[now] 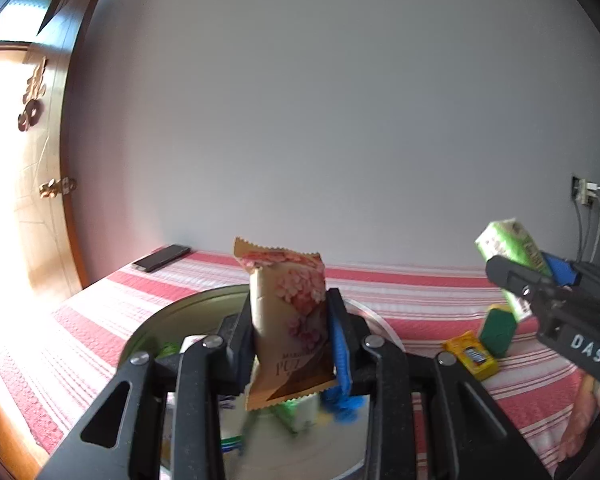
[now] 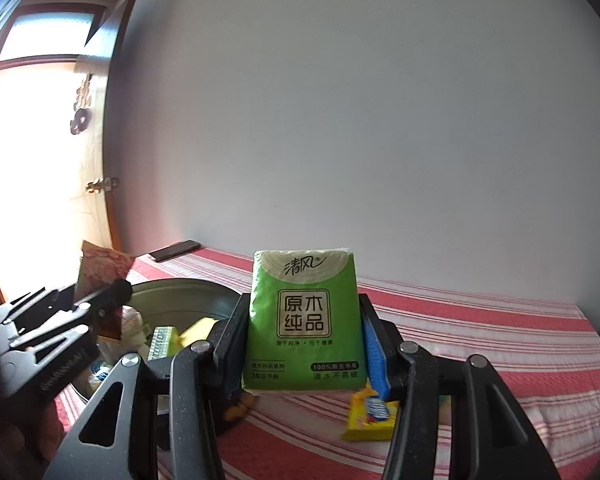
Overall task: Organize objects
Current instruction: 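Lift and carry the green tissue pack and pink floral pack over the silver tin, then open both tools to drop the tissue pack and floral pack into the tin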
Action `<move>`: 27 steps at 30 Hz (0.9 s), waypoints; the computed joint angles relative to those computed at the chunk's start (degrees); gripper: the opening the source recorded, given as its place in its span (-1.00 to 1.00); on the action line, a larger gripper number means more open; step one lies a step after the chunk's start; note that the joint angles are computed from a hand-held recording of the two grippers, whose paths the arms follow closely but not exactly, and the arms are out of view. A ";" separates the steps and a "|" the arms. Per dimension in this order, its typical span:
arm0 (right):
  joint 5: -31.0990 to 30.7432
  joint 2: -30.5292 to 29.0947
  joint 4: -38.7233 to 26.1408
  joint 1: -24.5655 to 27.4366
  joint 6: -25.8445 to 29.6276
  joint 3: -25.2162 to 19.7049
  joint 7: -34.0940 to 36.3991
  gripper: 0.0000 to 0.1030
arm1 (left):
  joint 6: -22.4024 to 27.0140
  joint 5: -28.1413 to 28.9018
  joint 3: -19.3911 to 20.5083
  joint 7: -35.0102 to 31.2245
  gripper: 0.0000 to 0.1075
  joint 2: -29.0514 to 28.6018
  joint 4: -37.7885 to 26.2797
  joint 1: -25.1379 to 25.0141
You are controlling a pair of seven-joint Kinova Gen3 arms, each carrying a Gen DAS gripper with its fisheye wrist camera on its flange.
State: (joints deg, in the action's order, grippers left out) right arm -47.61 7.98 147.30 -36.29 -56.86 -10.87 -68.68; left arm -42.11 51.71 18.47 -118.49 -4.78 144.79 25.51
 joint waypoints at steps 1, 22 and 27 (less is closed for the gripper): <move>0.38 0.19 -0.68 0.08 0.79 0.02 0.43 0.01 | 0.95 -0.43 -0.75 0.21 -0.42 0.08 -0.18 -0.55; 0.67 7.03 -15.96 -2.30 16.21 4.02 11.20 0.01 | 20.83 -1.57 -7.12 -7.10 -0.42 1.86 -6.58 -15.30; -1.03 8.42 -18.86 -2.60 19.65 5.46 13.66 0.01 | 20.43 4.44 -6.80 -14.37 -0.42 2.58 -7.33 -13.17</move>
